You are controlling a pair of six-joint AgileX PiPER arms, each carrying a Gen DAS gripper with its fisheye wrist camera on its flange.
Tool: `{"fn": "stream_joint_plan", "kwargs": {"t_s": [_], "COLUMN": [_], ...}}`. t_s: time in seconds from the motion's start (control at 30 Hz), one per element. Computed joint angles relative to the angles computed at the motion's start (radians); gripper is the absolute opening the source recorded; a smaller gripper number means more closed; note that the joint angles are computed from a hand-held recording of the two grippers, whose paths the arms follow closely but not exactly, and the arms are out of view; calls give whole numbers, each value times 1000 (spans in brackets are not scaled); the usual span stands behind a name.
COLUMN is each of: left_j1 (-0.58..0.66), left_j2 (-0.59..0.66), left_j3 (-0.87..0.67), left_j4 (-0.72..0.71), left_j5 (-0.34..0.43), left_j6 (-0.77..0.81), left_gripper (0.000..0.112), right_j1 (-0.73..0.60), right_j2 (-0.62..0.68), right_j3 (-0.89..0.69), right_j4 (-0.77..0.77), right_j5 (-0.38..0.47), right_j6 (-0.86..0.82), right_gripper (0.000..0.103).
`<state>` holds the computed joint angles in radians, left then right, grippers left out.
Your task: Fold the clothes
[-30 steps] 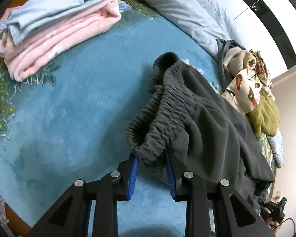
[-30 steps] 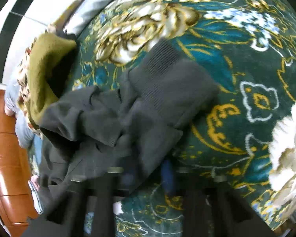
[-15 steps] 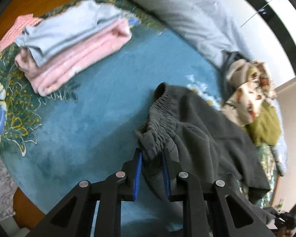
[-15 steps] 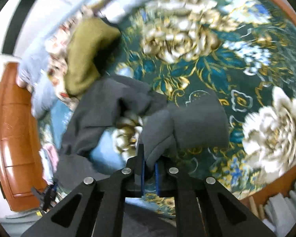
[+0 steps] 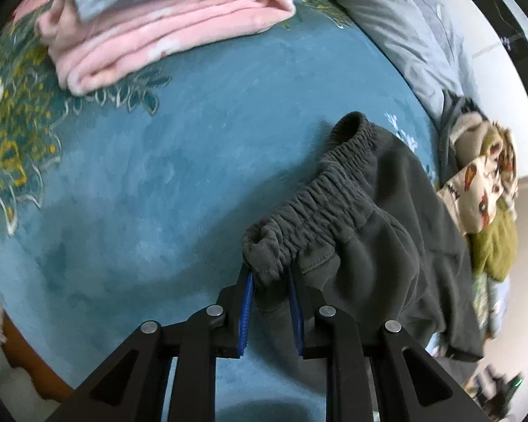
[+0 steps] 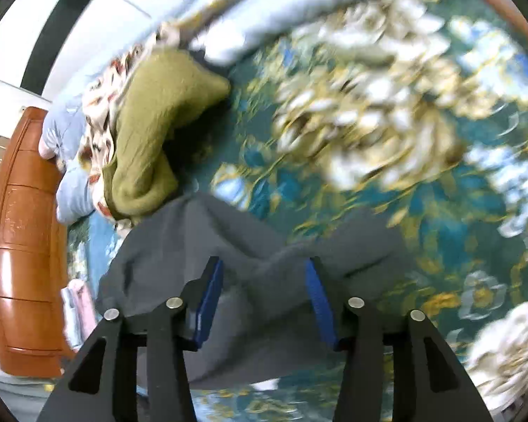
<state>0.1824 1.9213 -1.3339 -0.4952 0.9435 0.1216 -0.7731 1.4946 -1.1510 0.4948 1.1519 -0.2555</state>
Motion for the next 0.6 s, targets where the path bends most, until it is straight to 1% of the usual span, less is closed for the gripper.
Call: {"fn": "stream_joint_plan", "kwargs": {"t_s": [0.07,0.1,0.13,0.2,0.27,0.33,0.4,0.47,0.5,0.53,0.57,0.6], "left_j1": [13,21,28,38,47,56,66,64,64,64,65,66], "left_j2": [-2,-3,-3,1,3,-13,-26,-35,-40,-43,-47,-51], "left_j3": [22,33,43,51,46,58,74,91,99,102,105,108], "left_j4": [-27,-41,-55,-72,-75,-83,-94,-92,-91,-93,-94,-95], "left_j5": [-8,-11,-13,-13,-4,2,-2,-17,-23,-26,-28,-30], "left_j6": [14,21,28,33,30,33,47,41,37,32,27,22], "left_gripper": [21,21,21,21,21,21,21,21,21,21,21,21], "right_j1": [-86,-119,-146,-158,-174,-204,-196,-169,-137,-99,-69,-66], "right_j2": [-60,-68,-66,-9,49,67,57,41,30,19,11,2], "right_j3": [84,123,158,213,255,296,309,317,317,314,311,310], "right_j4": [-44,-48,-47,-36,44,169,221,237,214,178,143,140], "right_j5": [-28,-32,-33,-23,-28,-40,-40,-60,-83,-107,-127,-129], "right_j6": [-23,-46,-70,-79,-93,-123,-140,-147,-111,-60,-8,12], "right_gripper": [51,51,51,51,51,51,51,51,51,39,11,6]}}
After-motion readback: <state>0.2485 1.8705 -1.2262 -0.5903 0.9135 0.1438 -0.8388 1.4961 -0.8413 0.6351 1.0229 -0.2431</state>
